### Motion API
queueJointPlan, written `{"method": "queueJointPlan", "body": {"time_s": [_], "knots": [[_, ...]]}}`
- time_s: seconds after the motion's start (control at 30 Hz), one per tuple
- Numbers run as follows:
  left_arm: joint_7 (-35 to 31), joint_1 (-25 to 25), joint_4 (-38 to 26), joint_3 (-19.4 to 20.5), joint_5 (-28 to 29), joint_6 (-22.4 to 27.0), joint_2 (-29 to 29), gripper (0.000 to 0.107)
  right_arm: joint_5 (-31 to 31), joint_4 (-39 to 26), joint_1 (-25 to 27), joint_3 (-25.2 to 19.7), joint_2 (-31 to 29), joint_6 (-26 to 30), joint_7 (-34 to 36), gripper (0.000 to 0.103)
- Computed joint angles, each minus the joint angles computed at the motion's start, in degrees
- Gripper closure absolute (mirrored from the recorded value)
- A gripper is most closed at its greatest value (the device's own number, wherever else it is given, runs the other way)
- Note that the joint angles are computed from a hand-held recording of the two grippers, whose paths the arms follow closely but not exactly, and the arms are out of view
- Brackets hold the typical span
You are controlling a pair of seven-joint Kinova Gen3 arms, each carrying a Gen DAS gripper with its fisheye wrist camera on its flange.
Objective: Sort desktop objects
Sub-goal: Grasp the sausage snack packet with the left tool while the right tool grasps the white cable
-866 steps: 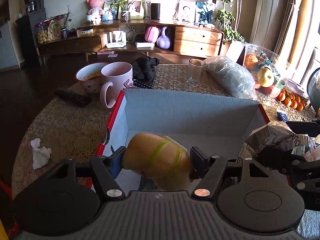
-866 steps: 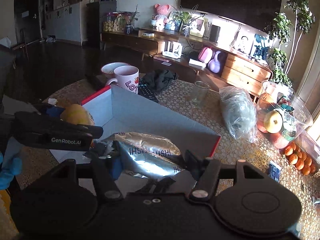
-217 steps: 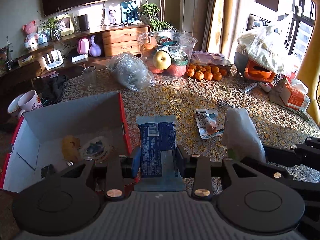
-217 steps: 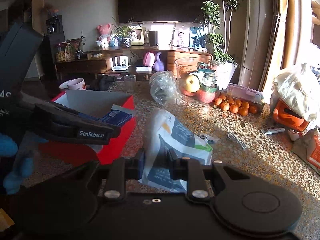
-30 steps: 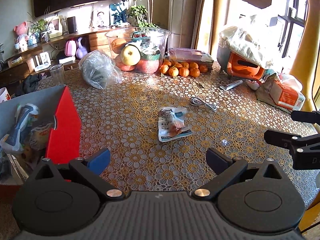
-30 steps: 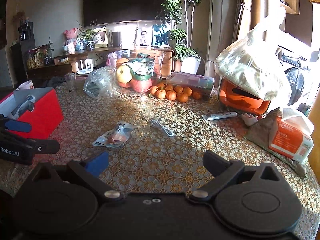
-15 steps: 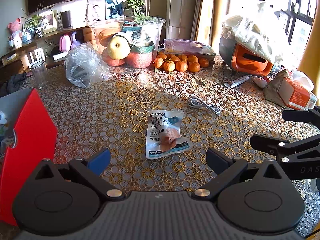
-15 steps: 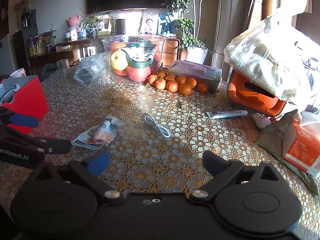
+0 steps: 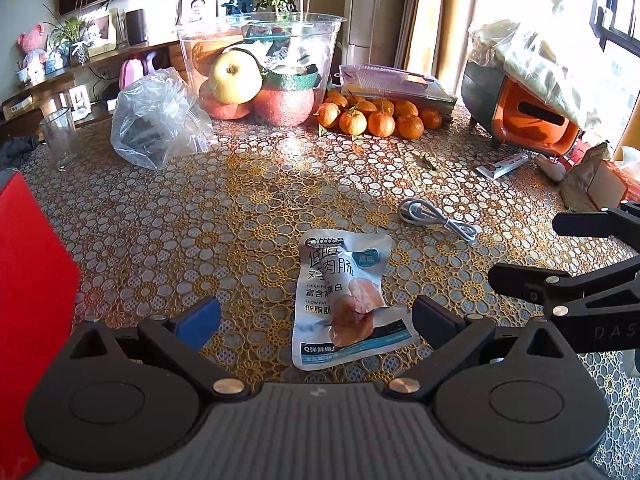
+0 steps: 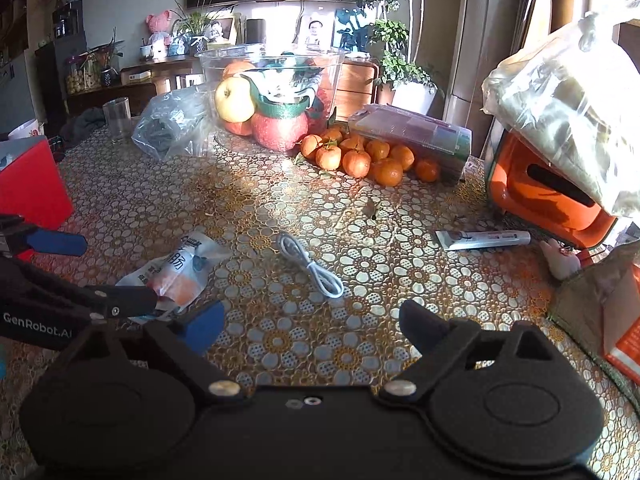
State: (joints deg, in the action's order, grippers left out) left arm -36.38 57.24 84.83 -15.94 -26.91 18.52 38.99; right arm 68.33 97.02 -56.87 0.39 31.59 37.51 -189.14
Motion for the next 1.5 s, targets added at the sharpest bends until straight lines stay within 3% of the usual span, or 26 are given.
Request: {"method": "queueJointPlan", "body": {"time_s": [0.3, 0.63, 0.9, 1.03, 1.1, 1.13, 1.23, 1.4, 1.5], "knots": [[-2.72, -2.09, -1.2, 1.44, 1.9, -2.54, 2.27, 0.005, -1.41, -1.03, 3.94, 1.51, 1.5, -7.03, 3.9, 0.018], [-5.71, -1.82, -4.25, 0.57, 4.5, -2.06, 4.95, 0.005, -6.98, -4.28, 3.41, 5.75, 4.36, -12.9, 11.28, 0.024], [-5.24, 1.62, -2.78, -4.34, 4.93, -4.93, 5.83, 0.007, -14.09, -7.14, 2.58, 9.09, 6.96, -15.28, 17.42, 0.03], [-3.38, 4.71, -1.94, -8.52, 5.4, -5.57, 6.32, 0.018, -16.98, -7.5, 1.01, 11.63, 7.69, -16.35, 19.02, 0.034], [-2.93, 5.5, -1.29, -9.75, 5.57, -6.34, 6.23, 0.036, -17.98, -7.37, -0.2, 13.39, 7.91, -17.02, 19.38, 0.043], [-2.94, 5.83, -1.33, -10.22, 5.67, -6.18, 6.27, 0.038, -18.62, -7.44, -0.73, 14.12, 7.98, -17.03, 19.72, 0.045], [-4.08, 5.32, -1.15, -9.61, 5.76, -6.41, 6.09, 0.038, -20.62, -7.36, -1.61, 15.48, 7.94, -17.65, 21.24, 0.057], [-5.63, 4.18, -1.11, -8.33, 6.64, -6.41, 5.59, 0.04, -23.62, -7.89, -2.66, 16.67, 7.98, -16.71, 23.92, 0.086], [-6.36, 4.02, -0.74, -8.15, 6.92, -6.7, 5.25, 0.042, -25.12, -7.6, -3.1, 17.21, 7.59, -16.73, 24.04, 0.09]]}}
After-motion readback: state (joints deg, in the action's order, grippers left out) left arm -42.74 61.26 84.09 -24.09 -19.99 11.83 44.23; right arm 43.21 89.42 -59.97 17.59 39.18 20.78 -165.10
